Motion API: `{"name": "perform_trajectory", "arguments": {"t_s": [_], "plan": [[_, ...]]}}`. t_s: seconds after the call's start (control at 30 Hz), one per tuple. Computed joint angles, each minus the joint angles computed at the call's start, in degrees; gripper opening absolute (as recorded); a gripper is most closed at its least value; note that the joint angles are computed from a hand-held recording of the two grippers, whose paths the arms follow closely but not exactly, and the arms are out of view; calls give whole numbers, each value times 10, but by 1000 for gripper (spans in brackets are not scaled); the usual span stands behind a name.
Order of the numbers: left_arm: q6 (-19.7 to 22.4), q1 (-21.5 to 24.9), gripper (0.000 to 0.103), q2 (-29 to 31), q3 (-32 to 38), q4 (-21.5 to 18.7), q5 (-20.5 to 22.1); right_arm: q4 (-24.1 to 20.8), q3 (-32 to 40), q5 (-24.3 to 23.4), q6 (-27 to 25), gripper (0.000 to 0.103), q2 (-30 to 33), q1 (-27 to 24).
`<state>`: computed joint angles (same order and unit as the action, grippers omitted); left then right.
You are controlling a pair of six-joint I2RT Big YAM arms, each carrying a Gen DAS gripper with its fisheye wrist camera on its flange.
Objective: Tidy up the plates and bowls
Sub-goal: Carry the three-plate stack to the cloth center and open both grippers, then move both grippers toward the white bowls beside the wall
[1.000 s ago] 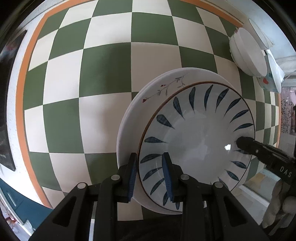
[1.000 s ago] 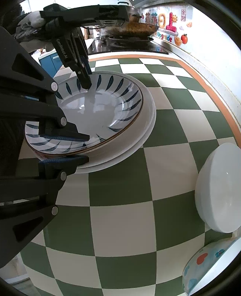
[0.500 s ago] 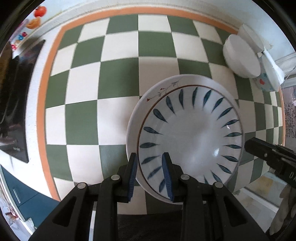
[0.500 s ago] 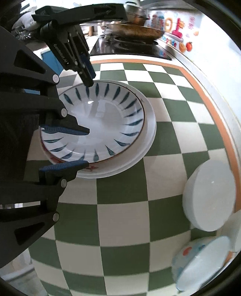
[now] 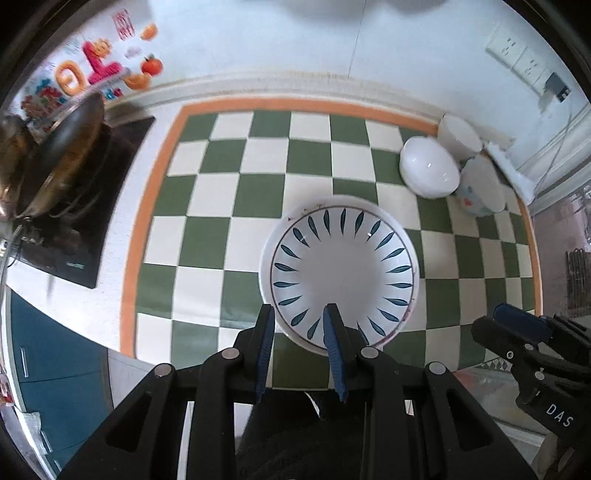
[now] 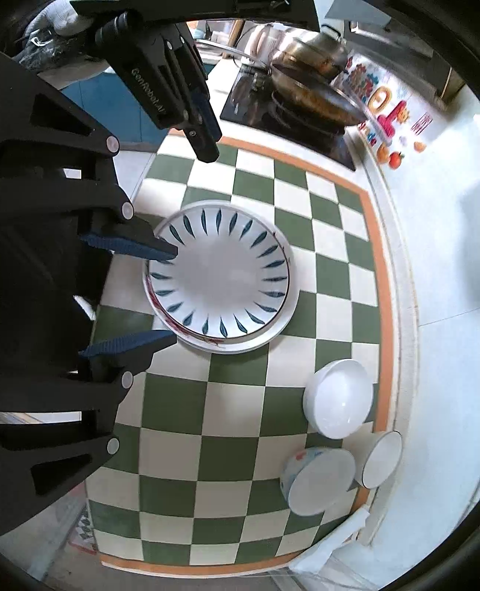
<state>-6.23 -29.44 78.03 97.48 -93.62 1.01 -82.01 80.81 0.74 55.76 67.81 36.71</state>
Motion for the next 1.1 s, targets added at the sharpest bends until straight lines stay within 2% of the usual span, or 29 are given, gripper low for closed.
{"name": "perform_trajectory", "arguments": {"t_s": [0.17, 0.23, 0.27, 0.3, 0.33, 0.4, 0.43, 0.7, 0.83, 0.97, 1.1], "plan": [[9, 7, 27, -31, 10, -12, 15, -36, 34, 52, 53, 53, -8, 55], [16, 10, 39, -44, 8, -15, 22, -49, 52, 74, 78, 67, -9, 80], [19, 13, 41, -53, 6, -14, 26, -53, 58, 83, 87, 71, -10, 88], [23, 14, 50, -58, 5, -15, 26, -58, 66, 96, 101, 79, -10, 101], [29, 16, 64, -64, 4, -18, 26, -64, 75, 107, 112, 82, -9, 113], [38, 19, 81, -79, -1, -15, 30, -77, 91, 133, 134, 88, -4, 135], [46, 22, 84, -87, -4, -14, 34, -89, 102, 145, 148, 90, 0, 148], [87, 40, 91, -130, -23, -20, 51, -137, 144, 201, 241, 95, 25, 227], [98, 49, 93, -136, -23, -22, 61, -148, 150, 221, 276, 96, 26, 247], [90, 42, 93, -129, -16, -14, 62, -136, 129, 224, 288, 96, 3, 238], [69, 19, 93, -101, -1, 11, 46, -96, 85, 215, 267, 96, -37, 191]]}}
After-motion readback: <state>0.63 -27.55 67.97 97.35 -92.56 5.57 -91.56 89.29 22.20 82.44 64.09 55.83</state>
